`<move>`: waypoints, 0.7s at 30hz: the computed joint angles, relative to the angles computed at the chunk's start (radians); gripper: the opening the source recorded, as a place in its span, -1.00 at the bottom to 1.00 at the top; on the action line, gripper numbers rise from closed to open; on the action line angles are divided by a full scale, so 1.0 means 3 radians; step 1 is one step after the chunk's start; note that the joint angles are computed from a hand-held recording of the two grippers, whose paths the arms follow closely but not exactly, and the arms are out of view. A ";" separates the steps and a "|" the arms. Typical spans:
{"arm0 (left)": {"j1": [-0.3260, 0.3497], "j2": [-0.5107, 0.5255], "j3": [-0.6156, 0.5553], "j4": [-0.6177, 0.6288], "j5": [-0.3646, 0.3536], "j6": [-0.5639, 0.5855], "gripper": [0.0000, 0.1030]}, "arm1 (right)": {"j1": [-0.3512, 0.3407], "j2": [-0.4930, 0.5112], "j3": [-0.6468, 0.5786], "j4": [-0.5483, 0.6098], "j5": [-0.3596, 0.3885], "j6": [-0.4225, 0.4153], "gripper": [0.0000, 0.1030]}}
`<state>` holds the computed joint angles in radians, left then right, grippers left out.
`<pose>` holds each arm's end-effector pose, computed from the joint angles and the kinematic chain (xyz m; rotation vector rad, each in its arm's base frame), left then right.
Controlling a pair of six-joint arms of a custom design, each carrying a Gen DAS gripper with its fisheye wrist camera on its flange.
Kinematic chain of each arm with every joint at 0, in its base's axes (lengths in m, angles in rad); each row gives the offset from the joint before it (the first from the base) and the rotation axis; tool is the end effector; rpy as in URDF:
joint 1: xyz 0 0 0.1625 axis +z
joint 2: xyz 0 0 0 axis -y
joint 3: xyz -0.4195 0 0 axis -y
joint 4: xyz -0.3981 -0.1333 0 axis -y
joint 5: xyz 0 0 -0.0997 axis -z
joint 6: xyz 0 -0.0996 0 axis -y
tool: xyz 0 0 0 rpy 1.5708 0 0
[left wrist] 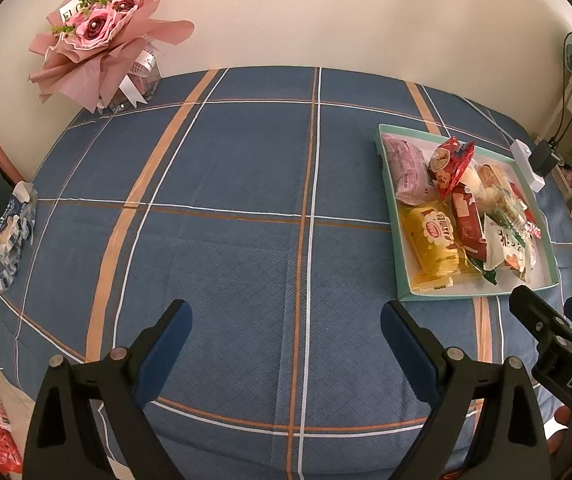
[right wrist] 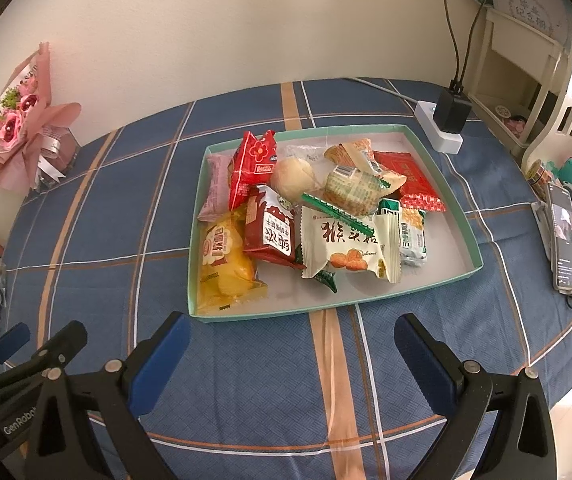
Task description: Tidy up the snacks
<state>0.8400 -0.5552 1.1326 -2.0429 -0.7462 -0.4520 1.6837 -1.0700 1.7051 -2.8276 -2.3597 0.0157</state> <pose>-0.3683 -0.7202 0.0886 0.3817 2.3292 -0.4722 0.1348 -0.6327 0.2953 -0.1938 -2.2922 0.7920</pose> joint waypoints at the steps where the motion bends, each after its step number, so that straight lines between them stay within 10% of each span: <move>1: -0.0001 0.0000 0.0003 -0.0007 0.0002 -0.0005 0.85 | -0.0001 -0.0003 0.0002 -0.0002 0.0001 0.0000 1.00; 21: -0.0029 0.0004 0.0018 -0.0059 0.0098 -0.0029 0.85 | -0.0004 -0.0011 0.0000 0.0017 -0.0004 0.0013 1.00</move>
<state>0.8314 -0.5540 1.1382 -2.0607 -0.7167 -0.4606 1.6824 -1.0732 1.7052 -2.8224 -2.3609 0.0195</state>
